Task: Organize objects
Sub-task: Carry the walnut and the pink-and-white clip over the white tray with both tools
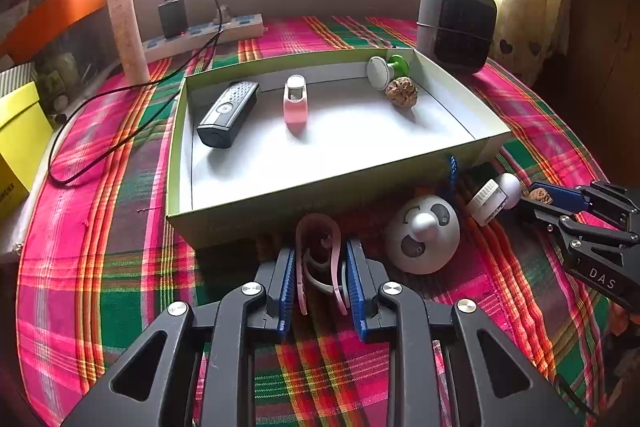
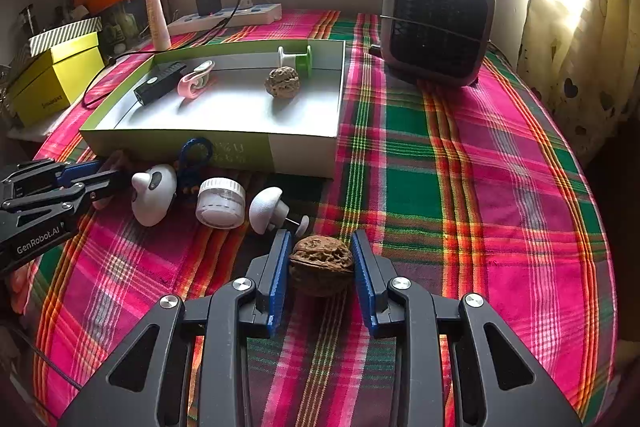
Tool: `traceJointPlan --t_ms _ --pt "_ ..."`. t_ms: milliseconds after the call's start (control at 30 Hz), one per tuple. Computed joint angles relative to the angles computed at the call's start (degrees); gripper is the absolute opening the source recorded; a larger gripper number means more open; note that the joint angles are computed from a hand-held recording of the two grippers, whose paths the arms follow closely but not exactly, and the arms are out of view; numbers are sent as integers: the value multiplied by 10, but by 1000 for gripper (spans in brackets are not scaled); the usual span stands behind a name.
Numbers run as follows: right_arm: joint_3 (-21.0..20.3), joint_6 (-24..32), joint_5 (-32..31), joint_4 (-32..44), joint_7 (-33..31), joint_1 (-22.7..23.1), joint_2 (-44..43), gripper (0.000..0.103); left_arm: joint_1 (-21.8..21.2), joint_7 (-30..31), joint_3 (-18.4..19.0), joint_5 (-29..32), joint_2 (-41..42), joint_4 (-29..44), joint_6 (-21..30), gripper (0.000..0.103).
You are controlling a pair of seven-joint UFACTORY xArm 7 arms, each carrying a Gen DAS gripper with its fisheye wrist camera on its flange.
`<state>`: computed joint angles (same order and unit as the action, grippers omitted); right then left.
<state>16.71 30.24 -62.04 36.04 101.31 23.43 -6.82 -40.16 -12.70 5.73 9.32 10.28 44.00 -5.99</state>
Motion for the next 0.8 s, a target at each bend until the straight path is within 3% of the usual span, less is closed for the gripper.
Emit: traceJointPlan --t_ms 167,467,800 --pt "1 -2 -3 -3 8 1 -3 31 2 2 -3 -3 -5 -7 -3 22" --pt "7 -5 -5 -13 22 -1 -17 32 -42 -9 39 0 -17 -16 -5 22" --pt "17 -4 -8 -17 31 -1 -28 32 -39 -16 37 8 -30 -26 -7 22"
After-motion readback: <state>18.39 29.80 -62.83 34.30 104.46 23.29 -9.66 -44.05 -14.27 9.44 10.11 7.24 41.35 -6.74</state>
